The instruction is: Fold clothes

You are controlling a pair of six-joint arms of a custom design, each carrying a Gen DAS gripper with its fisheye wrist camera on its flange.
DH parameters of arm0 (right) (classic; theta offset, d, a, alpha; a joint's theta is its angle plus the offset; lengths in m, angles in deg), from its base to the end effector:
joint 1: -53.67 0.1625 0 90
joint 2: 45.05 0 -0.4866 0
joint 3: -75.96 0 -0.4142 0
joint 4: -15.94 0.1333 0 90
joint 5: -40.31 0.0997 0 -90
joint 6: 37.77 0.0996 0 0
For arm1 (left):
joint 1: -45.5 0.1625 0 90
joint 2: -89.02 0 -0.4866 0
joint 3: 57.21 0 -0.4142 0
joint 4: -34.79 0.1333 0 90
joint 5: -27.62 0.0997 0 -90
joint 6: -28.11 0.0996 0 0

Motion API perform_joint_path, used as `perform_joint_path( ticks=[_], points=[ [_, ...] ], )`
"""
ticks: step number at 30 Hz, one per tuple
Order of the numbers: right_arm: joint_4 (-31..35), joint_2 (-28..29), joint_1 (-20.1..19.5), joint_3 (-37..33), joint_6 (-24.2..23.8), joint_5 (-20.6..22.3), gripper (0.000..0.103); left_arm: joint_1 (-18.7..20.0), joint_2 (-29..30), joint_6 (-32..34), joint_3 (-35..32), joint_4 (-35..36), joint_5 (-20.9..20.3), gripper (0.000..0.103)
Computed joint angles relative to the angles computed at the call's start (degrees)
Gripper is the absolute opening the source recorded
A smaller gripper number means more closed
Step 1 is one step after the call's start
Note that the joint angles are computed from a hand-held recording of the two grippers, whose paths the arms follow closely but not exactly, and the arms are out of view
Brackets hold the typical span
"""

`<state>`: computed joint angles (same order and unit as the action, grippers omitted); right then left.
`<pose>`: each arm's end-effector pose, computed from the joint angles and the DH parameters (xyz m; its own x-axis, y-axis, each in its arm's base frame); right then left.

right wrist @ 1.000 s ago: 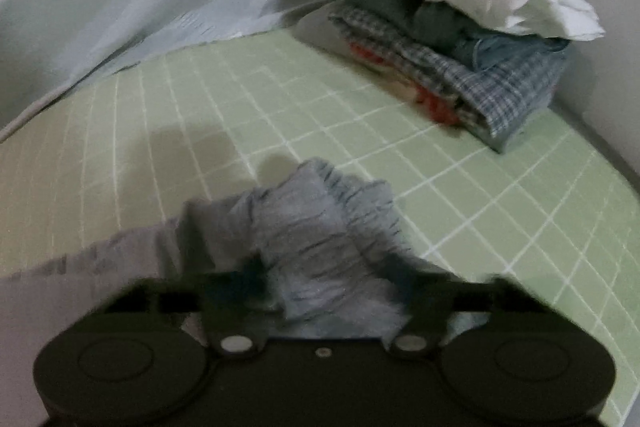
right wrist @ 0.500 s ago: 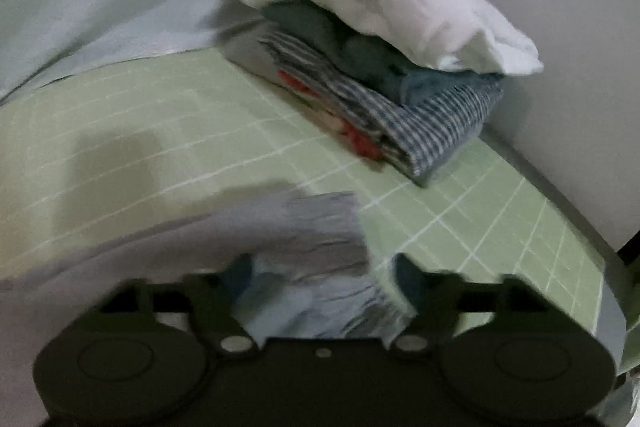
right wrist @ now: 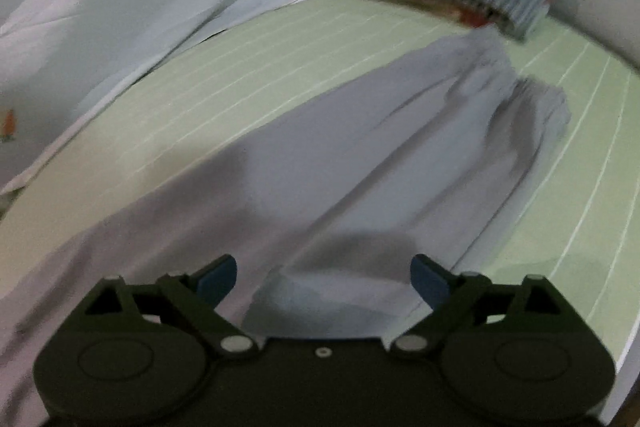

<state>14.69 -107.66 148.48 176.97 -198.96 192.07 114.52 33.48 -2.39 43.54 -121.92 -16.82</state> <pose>0.0895 -0.5201 0.2293 -0.5184 0.8188 0.2466 0.1231 0.3568 -0.9260 -0.0546 -0.7132 0.2414 -0.8131 -0.4354 -0.3864 -0.0923 0.7518 -0.6529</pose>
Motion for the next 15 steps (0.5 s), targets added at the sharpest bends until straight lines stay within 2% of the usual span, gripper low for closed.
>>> perform_joint_path(
  ticks=[1,3,5,7,9,10,12,14,15],
  points=[
    [0.2,0.6,0.6,0.0,1.5,-0.9,0.095,0.1,0.1,0.0,-0.7,1.1,1.1,0.004],
    [2.0,1.4,1.2,-0.6,3.4,-1.9,0.095,0.1,-0.9,0.5,0.4,-3.1,1.3,0.003],
    [3.7,2.2,1.7,-1.2,5.1,-3.0,0.095,-0.6,-2.3,3.9,2.7,-9.5,1.7,0.003],
    [2.8,1.9,2.2,-0.6,4.2,-3.3,0.096,-1.8,-3.3,8.5,4.6,-15.4,3.3,0.003],
    [2.0,1.1,2.3,0.5,3.2,-3.8,0.097,-2.3,-3.9,8.6,5.5,-16.1,5.5,0.003],
    [1.6,0.8,2.3,1.0,2.7,-4.1,0.097,-2.3,-4.1,7.4,5.9,-15.1,6.6,0.003],
    [0.7,-0.1,2.2,2.4,1.5,-5.0,0.097,-1.9,-4.7,2.1,5.9,-7.8,7.5,0.005],
    [1.8,-0.1,2.6,2.8,1.3,-5.5,0.098,-1.9,-5.7,-4.2,5.8,0.6,8.0,0.021],
    [3.2,0.1,2.7,2.6,1.0,-5.8,0.098,-2.4,-6.3,-5.8,6.3,2.4,8.4,0.026]
  ],
)
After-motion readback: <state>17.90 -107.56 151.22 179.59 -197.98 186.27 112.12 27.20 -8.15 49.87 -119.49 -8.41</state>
